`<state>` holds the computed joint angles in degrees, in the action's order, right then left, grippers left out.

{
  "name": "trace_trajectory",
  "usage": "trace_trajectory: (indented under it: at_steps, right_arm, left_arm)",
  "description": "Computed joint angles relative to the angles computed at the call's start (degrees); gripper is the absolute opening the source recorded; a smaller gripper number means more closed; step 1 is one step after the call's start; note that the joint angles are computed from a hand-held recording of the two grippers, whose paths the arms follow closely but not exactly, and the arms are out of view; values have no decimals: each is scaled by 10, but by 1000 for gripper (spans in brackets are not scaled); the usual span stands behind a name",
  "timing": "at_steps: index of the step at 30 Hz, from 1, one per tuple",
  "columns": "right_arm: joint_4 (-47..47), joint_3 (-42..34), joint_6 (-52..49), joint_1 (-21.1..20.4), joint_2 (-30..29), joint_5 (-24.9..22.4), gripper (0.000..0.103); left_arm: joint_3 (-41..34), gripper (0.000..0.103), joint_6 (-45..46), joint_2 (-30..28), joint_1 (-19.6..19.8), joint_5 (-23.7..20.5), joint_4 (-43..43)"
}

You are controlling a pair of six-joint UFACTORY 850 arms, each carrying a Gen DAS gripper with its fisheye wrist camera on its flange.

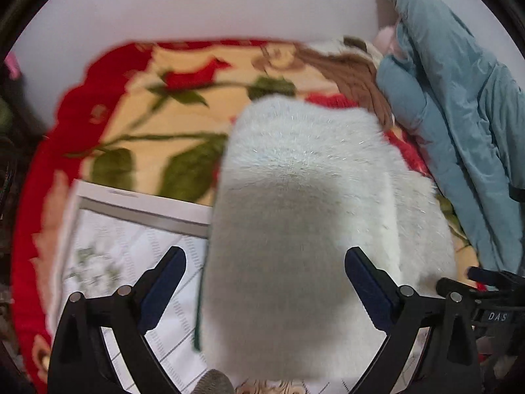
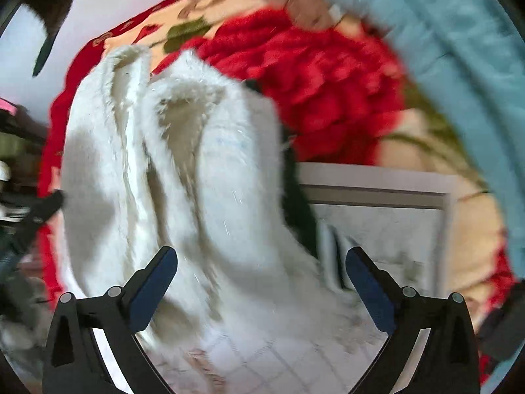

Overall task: Fold large clothes
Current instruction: 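Open both grippers to release the folded cardigan on the green garment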

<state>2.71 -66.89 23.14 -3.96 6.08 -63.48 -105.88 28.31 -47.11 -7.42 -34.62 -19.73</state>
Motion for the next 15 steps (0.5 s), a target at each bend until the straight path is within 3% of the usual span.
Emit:
trace_trajectory:
  at_steps: [2,4,8,15]
  right_arm:
    - [-60,-39,72,46,8,-38,103]
    - [-122,-66,144,109,23,-80,103]
    - [-186,-178,231,201,-7,-166,103]
    - [-290,-349,326,360,-15,-351,103]
  left_arm:
    - [64,102,-19,55,-2,42,23]
    - [99,102,-54,95,-4,55,55]
    - [187,102,-87,196,-4,87,98]
    - [297,102,-12,367,18,62,34]
